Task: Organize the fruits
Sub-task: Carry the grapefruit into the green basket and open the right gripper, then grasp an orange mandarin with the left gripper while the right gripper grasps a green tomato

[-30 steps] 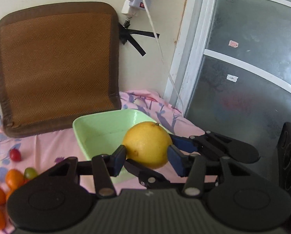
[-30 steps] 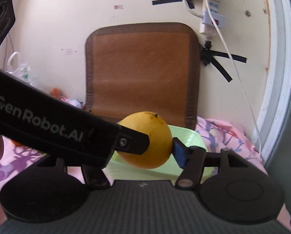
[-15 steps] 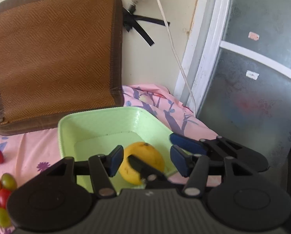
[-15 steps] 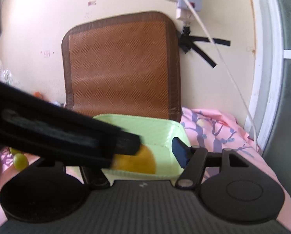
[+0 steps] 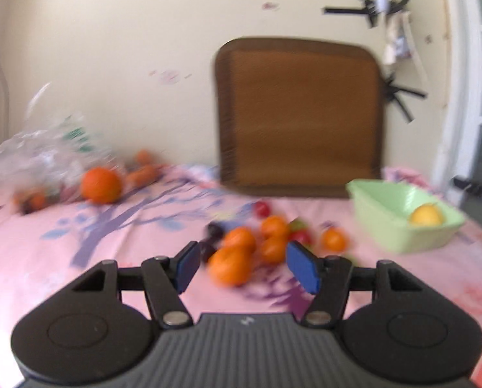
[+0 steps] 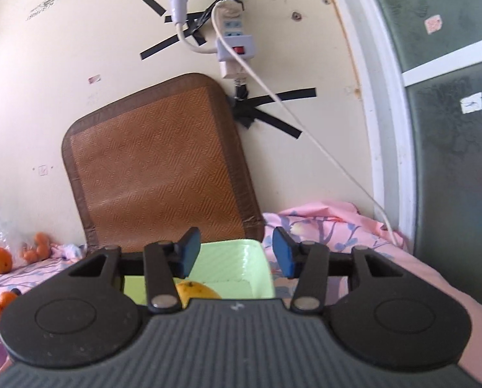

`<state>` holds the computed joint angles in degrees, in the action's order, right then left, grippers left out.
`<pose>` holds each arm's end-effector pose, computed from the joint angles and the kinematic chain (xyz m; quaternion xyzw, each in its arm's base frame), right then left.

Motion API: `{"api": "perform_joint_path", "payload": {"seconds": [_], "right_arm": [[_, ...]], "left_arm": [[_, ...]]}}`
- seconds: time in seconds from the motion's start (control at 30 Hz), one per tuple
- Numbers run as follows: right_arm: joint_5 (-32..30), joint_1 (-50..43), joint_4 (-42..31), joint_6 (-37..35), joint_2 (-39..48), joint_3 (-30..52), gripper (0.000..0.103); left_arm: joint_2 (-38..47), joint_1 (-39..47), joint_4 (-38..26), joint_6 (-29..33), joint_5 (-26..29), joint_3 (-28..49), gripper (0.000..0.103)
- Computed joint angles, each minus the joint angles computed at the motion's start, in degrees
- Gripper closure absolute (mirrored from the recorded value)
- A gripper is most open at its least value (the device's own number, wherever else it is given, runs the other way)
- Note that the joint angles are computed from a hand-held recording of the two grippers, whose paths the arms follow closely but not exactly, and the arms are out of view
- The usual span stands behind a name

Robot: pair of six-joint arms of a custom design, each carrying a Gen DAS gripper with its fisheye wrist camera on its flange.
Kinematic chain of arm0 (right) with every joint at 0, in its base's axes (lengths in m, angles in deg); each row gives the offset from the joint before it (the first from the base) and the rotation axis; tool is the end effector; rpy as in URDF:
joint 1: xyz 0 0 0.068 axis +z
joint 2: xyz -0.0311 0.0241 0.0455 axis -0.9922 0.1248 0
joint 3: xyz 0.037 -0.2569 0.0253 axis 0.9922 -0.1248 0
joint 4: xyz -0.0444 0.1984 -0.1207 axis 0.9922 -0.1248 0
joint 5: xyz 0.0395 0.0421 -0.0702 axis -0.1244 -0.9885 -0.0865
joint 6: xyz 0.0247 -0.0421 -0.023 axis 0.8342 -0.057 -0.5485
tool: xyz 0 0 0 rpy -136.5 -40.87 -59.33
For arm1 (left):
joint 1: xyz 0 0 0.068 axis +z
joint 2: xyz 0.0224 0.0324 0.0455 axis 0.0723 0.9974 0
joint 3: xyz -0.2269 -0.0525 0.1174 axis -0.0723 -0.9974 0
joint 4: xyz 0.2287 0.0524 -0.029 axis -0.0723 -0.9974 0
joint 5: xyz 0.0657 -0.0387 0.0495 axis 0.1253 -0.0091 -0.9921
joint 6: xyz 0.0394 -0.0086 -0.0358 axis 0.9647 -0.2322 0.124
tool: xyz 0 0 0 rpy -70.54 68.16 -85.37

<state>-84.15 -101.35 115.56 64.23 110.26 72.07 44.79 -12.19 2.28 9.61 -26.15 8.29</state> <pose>0.2999 -0.0832 0.1122 0.0073 0.7477 0.1131 0.6542 0.1988 -0.0474 0.1478 -0.0465 0.8457 -0.0067 0.5317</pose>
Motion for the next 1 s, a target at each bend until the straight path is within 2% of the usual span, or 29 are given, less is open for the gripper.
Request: {"api": "perform_joint_path", "payload": {"seconds": [0.07,0.17,0.3,0.47,0.67,0.73,0.83,1.0], "right_arm": [[2.15,0.51,1.18,-0.72,0.24,-0.83,0.051],[4.92,1.28,2.12,-1.70,0.72,-1.35,0.051],[5.80,1.31,0.65,-1.76,0.55,-0.59,0.051],[6.86,1.82,-2.56,-2.89,-0.22,0.25,0.051],[9.85,2.93,-3.03,-4.27,-0.56,0.11,0.051],[11.05,2.98,-5.96,-3.75,-1.63,0.41,0.051],[8.45,1.77,-9.46,-0.14,-4.56,-2.01,0.051],[1.60,2.48,-8.49,2.55,-11.18,-11.22,0.051]], "left_arm": [[1.65,2.68,1.55,-0.19,1.65,-1.75,0.043],[6.34,3.82,0.71,0.04,0.72,-0.61,0.046],[6.55,5.26,-2.07,-1.28,3.29,0.10,0.046],[6.07,5.81,-1.88,-2.41,4.12,-0.65,0.046],[5.66,6.16,-1.20,-2.76,4.81,-1.11,0.045],[5.54,6.69,-1.12,-2.96,5.68,-1.25,0.045],[5.39,6.77,-0.94,-3.11,6.06,-1.46,0.045],[5.93,6.22,-0.87,-2.52,6.08,-1.16,0.045]]}}
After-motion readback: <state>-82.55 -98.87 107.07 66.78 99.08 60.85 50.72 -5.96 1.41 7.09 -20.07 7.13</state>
